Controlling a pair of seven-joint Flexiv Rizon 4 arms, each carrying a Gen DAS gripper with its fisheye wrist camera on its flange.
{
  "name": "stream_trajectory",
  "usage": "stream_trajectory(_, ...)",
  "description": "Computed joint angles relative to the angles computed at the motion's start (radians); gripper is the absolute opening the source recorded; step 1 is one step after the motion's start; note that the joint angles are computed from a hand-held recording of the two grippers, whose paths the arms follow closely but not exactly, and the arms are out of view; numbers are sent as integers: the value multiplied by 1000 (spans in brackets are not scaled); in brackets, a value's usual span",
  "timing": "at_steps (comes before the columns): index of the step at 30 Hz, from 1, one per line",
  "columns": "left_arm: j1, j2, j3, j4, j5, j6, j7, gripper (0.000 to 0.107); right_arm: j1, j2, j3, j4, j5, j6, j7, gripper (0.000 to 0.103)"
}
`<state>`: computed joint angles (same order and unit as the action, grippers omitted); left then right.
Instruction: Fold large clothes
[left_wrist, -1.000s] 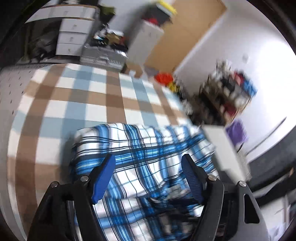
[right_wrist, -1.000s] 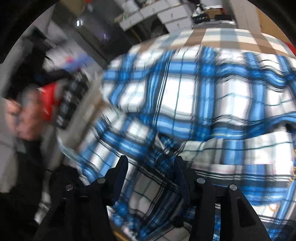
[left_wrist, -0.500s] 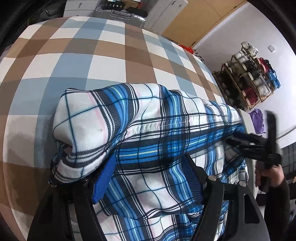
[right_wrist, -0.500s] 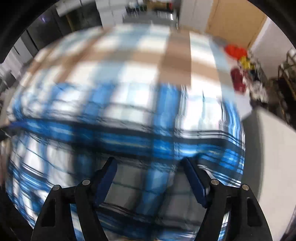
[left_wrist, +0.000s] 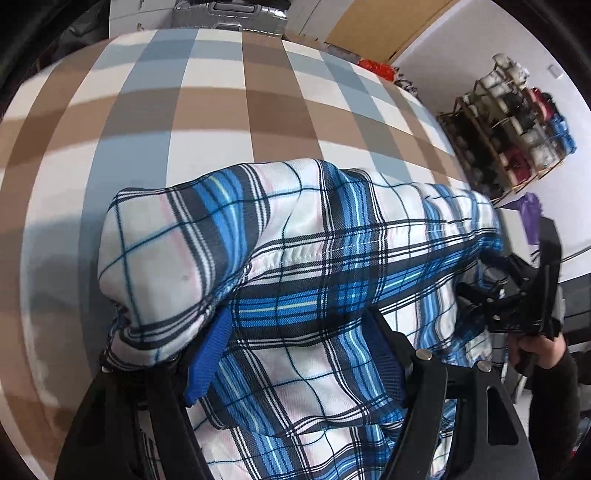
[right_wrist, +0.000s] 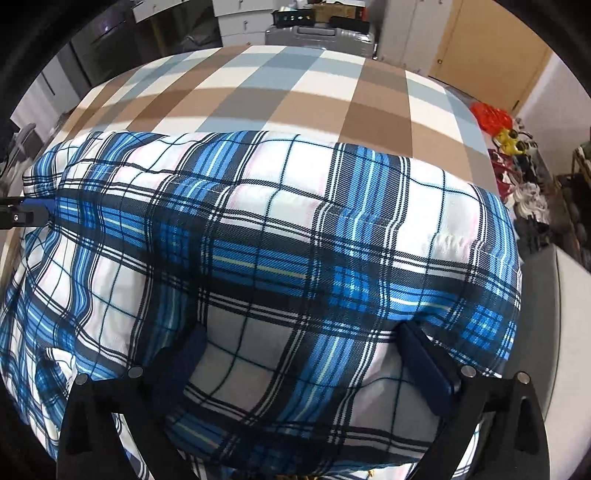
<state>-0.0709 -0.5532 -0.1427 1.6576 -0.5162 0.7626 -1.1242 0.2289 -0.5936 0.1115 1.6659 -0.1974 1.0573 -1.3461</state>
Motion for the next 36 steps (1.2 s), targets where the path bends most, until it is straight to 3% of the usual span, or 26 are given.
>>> stream_trajectory(2,-10,-33,10,-52,61,16,-8,69,-8,-16,5,-32,16,-1,3,103)
stream_trajectory(3,-6,-48,-12,-42,32,99,58,69,-19,-30,16,-55,35,11,-2,103)
stream_trajectory(4,-17,-66,0,-66,54,119,59,69,-25,-40,22,-73,46,14,-6,103)
stream_trajectory(8,-59,-125,57,-167,158,142,-27,69,-45,-77,46,-170,91,1,-17,75)
stream_trajectory(9,-64,-137,67,-190,178,136,-50,69,-68,-77,67,-191,125,3,-32,73)
stream_trajectory(12,-47,-147,54,-210,193,119,-62,69,-19,-63,-20,-167,75,55,39,73)
stream_trajectory(16,-40,-111,63,-169,216,109,-82,69,-21,-70,-35,-150,20,-30,25,64)
stream_trajectory(20,-18,-53,63,-94,209,117,-90,69,21,7,-88,3,-81,41,56,64)
stream_trajectory(23,27,35,33,36,141,168,-44,69,-6,63,-72,81,-72,85,84,65)
stream_trajectory(29,96,227,-22,300,-132,217,148,69,-51,250,23,330,40,343,121,67)
stream_trajectory(32,58,310,9,403,-196,269,186,69,-4,333,19,465,56,513,191,78)
stream_trajectory(33,46,330,22,423,-200,274,189,69,-22,339,45,486,38,555,225,84)
stream_trajectory(35,19,394,49,508,-221,308,198,69,-59,362,151,523,155,633,169,86)
stream_trajectory(36,6,403,54,529,-235,328,201,69,-48,374,167,563,159,704,192,86)
